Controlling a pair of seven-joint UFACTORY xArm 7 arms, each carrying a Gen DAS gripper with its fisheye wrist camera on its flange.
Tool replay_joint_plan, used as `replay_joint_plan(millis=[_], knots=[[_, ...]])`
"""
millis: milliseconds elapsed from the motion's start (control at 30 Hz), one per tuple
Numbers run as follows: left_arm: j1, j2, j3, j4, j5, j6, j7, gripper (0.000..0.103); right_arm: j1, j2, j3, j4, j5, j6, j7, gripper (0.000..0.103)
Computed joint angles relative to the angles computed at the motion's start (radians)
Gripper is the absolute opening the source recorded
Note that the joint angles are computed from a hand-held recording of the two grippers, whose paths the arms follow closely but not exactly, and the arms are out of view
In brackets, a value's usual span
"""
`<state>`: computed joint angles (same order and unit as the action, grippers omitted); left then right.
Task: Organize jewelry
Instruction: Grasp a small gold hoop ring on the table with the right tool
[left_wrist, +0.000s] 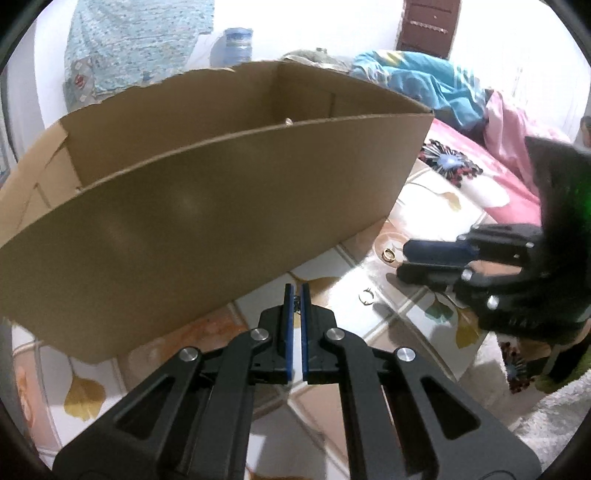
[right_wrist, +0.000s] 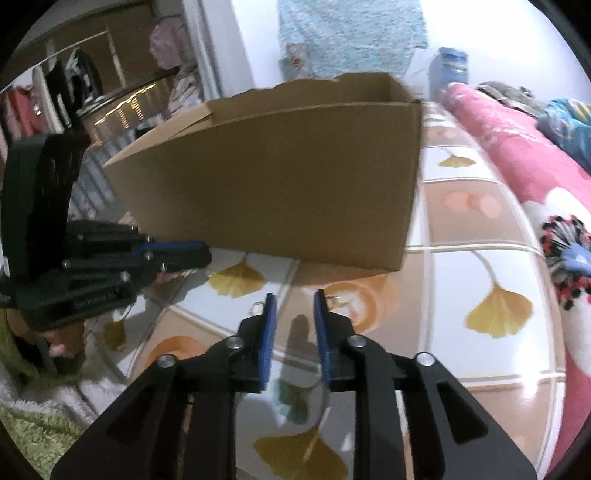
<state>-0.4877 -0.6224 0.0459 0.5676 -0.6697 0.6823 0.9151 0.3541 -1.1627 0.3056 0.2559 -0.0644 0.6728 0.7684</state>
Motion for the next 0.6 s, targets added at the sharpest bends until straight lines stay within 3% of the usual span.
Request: replay_joint_plan(millis=[200, 467, 600], knots=[[0.013, -0.033, 0.027, -0.005, -0.008, 0.042, 0.009, 0.002, 0.016, 0.104, -0.003, 0.034, -0.014, -0.038, -0.055, 0.031], [0.025, -0.037, 0.031, -0.009, -0.027, 0.064, 0.036, 0.002, 0.038, 0.206, -0.047, 0.088, -0.037, -0.023, -0.229, 0.030], [0.031, -0.037, 0.032, -0.008, -0.032, 0.071, 0.039, 0.002, 0.046, 0.210, -0.066, 0.099, -0.011, -0.011, -0.282, 0.022]])
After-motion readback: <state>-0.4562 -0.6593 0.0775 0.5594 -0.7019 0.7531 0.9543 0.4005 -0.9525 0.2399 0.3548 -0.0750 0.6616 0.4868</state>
